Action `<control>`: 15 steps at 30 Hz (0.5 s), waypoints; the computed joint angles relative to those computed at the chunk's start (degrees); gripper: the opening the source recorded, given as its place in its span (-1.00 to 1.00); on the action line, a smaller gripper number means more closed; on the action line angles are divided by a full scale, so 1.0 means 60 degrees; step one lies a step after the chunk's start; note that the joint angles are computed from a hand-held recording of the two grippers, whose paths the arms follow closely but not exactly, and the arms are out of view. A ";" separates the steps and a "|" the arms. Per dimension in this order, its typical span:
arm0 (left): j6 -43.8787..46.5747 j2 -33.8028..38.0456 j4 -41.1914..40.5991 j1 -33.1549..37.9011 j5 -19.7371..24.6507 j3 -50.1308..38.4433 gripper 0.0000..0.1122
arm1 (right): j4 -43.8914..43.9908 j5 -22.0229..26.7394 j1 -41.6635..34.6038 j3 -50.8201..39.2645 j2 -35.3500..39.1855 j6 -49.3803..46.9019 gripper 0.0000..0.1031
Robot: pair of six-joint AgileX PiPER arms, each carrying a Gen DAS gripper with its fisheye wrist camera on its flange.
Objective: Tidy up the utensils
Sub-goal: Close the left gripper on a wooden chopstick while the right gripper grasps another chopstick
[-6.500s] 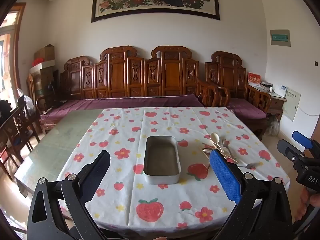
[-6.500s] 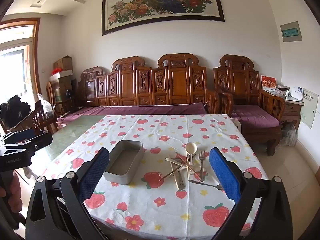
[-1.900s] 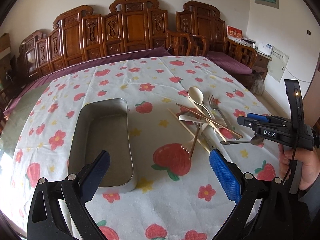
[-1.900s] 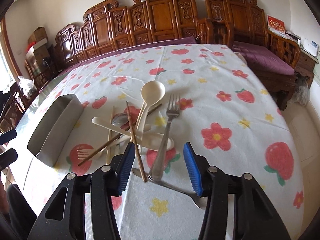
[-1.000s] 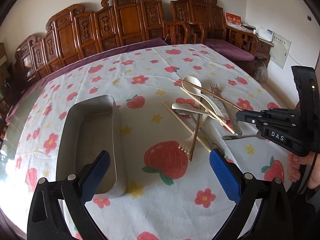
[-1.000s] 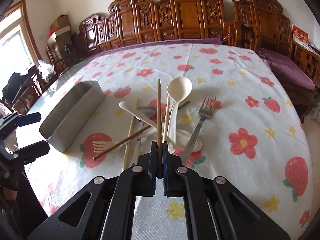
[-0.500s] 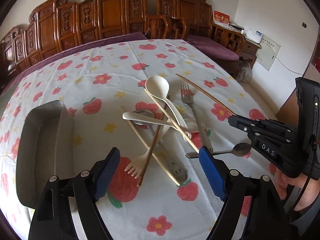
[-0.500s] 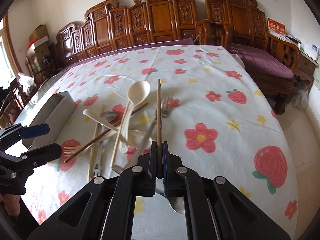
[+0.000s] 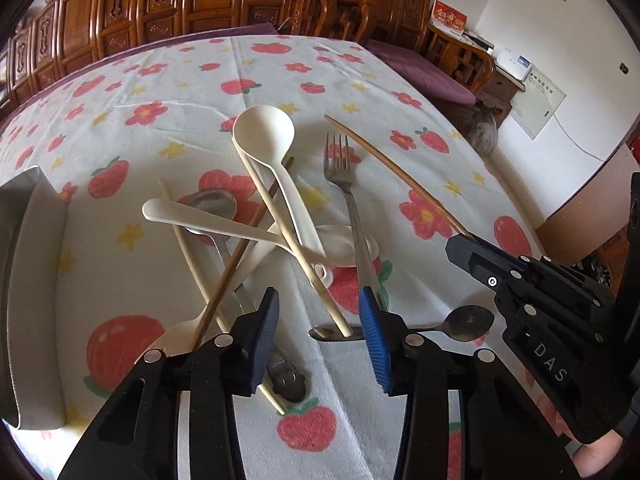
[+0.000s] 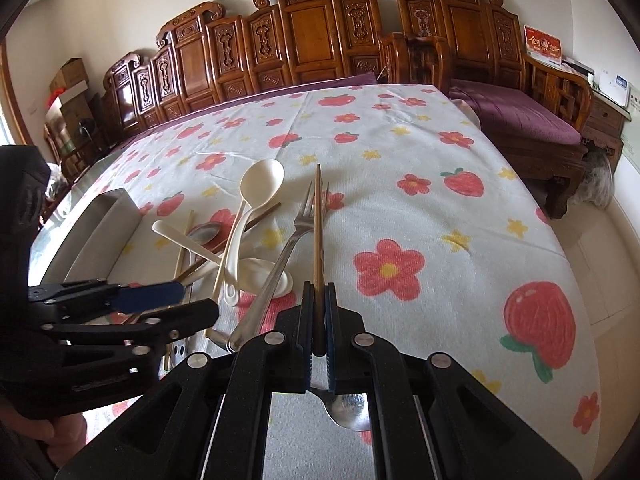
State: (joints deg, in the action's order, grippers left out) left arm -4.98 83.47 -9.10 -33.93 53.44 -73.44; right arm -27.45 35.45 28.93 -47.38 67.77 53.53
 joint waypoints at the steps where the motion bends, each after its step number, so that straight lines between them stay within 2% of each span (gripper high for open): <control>1: 0.0015 0.0021 -0.0071 0.0024 0.0010 0.0027 -0.42 | 0.0004 0.0009 0.0010 0.0003 0.0003 -0.0005 -0.88; 4: 0.0273 0.0084 -0.0518 0.0246 0.0214 -0.0005 -0.83 | -0.0027 -0.0021 0.0011 0.0004 0.0019 0.0027 -0.88; 15: 0.0605 -0.0996 -0.0451 0.1075 0.0881 0.0207 -0.93 | -0.0552 0.0246 0.0492 -0.0199 0.0092 0.0565 -0.88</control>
State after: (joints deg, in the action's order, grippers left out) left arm -1.35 77.50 -11.81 -27.48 58.73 -72.20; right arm -30.76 36.92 31.88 -48.57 68.32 56.92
